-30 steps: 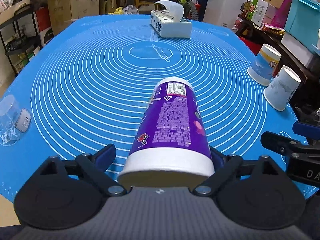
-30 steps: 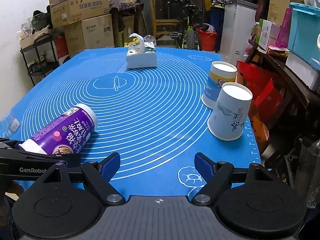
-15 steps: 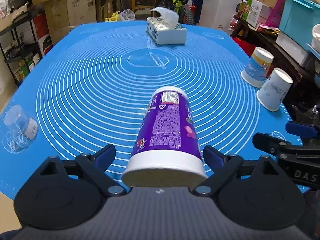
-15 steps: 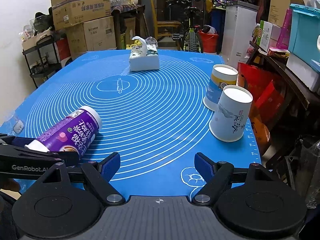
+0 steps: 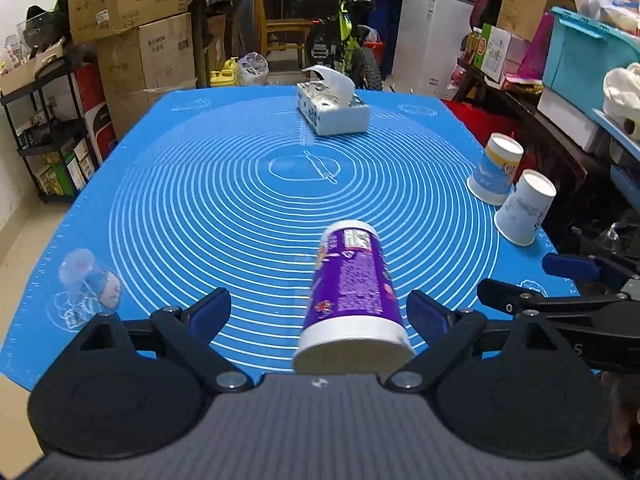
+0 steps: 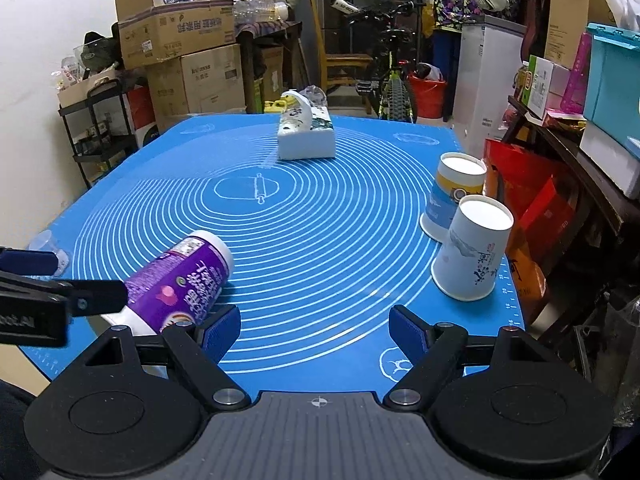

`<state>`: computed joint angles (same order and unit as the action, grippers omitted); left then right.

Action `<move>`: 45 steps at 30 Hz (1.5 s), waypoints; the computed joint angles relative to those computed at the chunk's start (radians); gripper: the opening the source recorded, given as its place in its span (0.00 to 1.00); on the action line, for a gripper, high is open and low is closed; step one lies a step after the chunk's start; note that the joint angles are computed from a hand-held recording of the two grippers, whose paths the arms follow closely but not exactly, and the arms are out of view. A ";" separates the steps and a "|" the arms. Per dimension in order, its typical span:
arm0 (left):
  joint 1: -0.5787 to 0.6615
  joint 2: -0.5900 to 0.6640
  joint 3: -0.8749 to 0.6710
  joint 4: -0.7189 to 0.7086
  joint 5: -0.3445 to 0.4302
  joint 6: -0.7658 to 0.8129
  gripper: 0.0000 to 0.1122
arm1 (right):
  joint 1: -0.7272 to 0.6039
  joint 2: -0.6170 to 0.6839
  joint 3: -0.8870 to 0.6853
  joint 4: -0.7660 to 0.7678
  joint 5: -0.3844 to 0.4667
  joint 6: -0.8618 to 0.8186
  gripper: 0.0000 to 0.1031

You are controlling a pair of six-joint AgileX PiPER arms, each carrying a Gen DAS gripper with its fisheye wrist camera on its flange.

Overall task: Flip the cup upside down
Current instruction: 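Lift the purple cup with the left gripper and carry it toward the right gripper, then close the right gripper on the purple cup while the left gripper releases it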

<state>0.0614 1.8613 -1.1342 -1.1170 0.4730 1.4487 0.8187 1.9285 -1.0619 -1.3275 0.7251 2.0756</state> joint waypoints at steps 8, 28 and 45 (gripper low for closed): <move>0.036 0.042 -0.059 0.018 -0.017 -0.045 0.84 | -0.028 0.008 -0.084 0.063 -0.057 -0.131 0.81; 0.030 0.238 -0.263 0.058 -0.162 -0.130 0.84 | -0.232 0.334 -0.717 0.930 -0.127 -1.040 0.81; 0.041 0.305 -0.340 0.111 -0.154 -0.191 0.84 | -0.298 0.436 -0.793 1.265 -0.178 -1.304 0.71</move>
